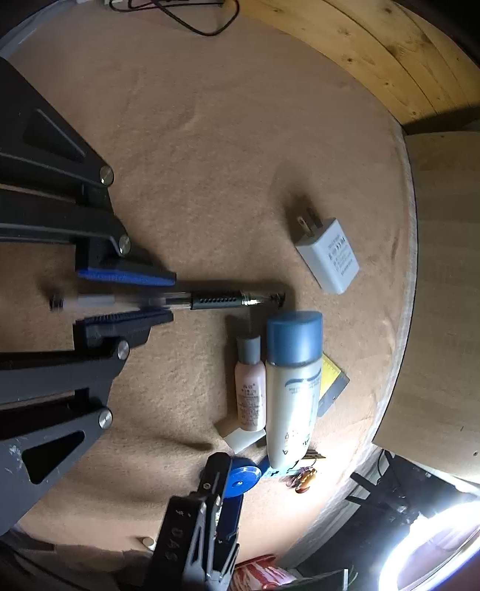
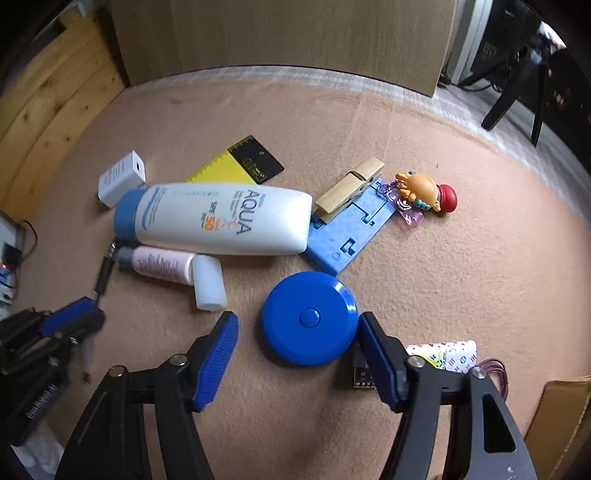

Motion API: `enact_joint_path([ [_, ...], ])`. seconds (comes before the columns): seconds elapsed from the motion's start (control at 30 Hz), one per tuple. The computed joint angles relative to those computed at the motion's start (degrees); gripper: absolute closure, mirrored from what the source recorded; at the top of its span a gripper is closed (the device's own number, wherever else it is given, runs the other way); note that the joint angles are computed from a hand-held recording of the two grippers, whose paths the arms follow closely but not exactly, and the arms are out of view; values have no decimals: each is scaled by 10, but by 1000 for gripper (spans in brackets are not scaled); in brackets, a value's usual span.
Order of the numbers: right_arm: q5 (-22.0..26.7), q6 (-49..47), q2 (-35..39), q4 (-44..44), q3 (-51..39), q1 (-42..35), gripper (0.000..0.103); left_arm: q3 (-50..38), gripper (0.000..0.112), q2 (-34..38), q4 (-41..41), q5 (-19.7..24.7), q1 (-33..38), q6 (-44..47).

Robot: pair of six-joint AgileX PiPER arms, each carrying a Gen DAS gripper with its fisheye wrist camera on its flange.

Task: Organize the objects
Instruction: 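Grasp the blue tape measure with the right gripper while the left gripper grasps the black pen, then carry the tape measure and pen to the box and release both grippers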

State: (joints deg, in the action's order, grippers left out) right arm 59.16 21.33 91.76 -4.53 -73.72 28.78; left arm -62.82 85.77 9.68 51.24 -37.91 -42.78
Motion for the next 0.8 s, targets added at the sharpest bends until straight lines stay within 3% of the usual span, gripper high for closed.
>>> enact_joint_path([
  [0.1,-2,19,-7,-25,9,14,56,14,103,-13,-27,-12,19,20],
  [0.3,-21,16,-29,-6,36,11,57,33,103,-31,-37,-21,23,24],
  [0.57,-59,23,-114,42,124,-2,57,63,103,-59,-54,-30,12,22],
  [0.8,-41,66,-219,34,179,5,57,65,103,-70,-67,-35,-25,8],
])
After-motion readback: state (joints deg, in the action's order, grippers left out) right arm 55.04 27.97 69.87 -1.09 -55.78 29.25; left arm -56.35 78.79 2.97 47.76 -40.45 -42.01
